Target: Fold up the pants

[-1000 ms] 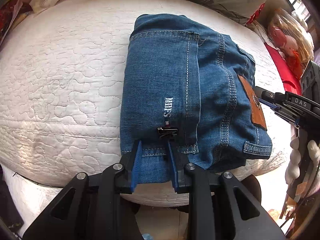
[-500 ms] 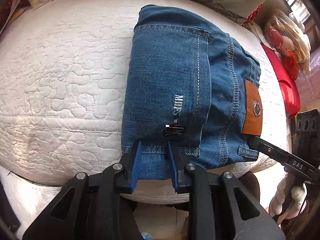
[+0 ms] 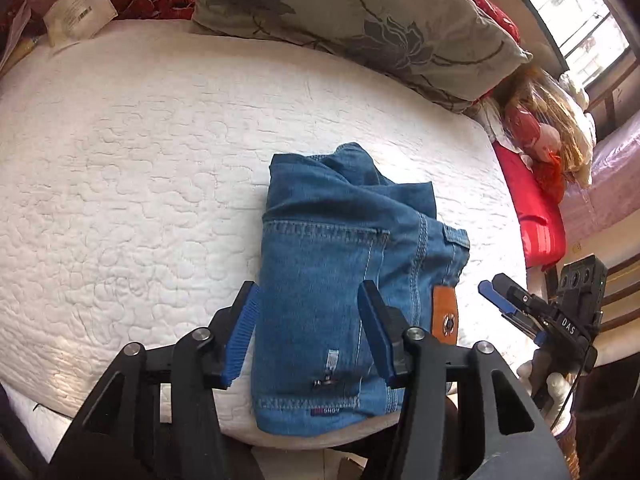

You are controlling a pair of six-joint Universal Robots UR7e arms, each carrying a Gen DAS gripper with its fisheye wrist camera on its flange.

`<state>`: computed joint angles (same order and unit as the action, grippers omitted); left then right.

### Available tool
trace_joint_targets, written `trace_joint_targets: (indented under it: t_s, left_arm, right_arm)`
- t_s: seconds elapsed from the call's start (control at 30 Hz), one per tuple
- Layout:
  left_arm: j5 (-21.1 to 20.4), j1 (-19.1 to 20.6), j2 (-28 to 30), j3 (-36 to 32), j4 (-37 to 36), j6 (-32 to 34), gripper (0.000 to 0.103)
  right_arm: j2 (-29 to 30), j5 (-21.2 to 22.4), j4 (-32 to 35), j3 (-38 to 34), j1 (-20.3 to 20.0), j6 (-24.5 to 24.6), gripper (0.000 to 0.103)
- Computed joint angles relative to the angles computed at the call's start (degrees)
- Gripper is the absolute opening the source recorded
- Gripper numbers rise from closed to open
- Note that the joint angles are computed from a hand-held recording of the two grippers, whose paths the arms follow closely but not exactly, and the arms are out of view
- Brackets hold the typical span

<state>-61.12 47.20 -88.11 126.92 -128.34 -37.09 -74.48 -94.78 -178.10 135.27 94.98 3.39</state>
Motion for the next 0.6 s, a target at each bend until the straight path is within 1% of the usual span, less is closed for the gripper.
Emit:
trace_joint_targets:
  t_s: [0.07, 0.1, 0.13, 0.17, 0.2, 0.27, 0.3, 0.33, 0.4, 0.43, 0.47, 0.5, 0.6]
  left_arm:
    - [-3.50, 3.75, 4.11, -2.98, -1.47, 1.02, 0.050]
    - [-3.03, 4.58, 6.41, -4.55, -0.99, 0.86, 0.050]
    - [-0.87, 4.67, 8.65, -5.82, -0.42, 0.63, 0.050]
    - [1.94, 4.52, 10.37, -6.83, -0.03, 0.79, 0.050]
    - [4.00, 4.51, 11.59, -7.51, -0.42, 1.23, 0.050]
    - [8.81, 4.56, 13.98, -8.44, -3.01, 2.41, 0.052]
    - [10.86, 5.11, 15.75, -9.59, -2.42, 2.24, 0.052]
    - [10.94, 6.22, 17.42, -11.05, -0.84, 1.90, 0.054]
    - [6.95, 8.94, 18.27, -12.36, -1.04, 1.20, 0.054]
    - [5.68, 9.46, 17.61, -12.07, -2.21, 1.03, 0.054]
    - [4.30, 9.83, 16.65, -11.81, -2.79, 1.29, 0.054]
    - [3.13, 10.08, 15.35, -11.32, -3.12, 1.12, 0.054]
    - [-0.60, 10.19, 9.55, -8.20, -4.42, 1.29, 0.054]
  right_arm:
    - [4.04, -2.66, -1.31, -2.41, 0.20, 0.57, 0.058]
    - [5.88, -3.75, -1.67, -3.44, 0.16, 0.87, 0.058]
    - [7.32, -4.44, -1.66, -4.25, -0.05, 0.89, 0.044]
    - [8.39, -3.80, -0.82, -5.34, -0.16, 0.52, 0.023]
    - [9.11, -2.27, -0.19, -6.32, -0.13, 0.09, 0.006]
    - [10.22, -2.42, -3.80, -7.16, 1.01, -1.30, 0.006]
    - [10.91, -3.20, -3.82, -8.05, 1.24, -1.41, 0.006]
    - [11.81, -4.39, -2.05, -9.25, 1.06, -0.28, 0.006]
    - [13.69, -7.73, 0.36, -10.49, 0.47, 0.09, 0.014]
    - [14.14, -8.32, 0.30, -10.45, 0.39, -0.60, 0.016]
    - [13.97, -7.94, -0.78, -9.97, 0.39, -0.88, 0.021]
    - [13.24, -7.20, -0.73, -9.59, 0.34, -0.40, 0.022]
    - [9.10, -2.86, 0.30, -7.20, -1.00, 1.00, 0.027]
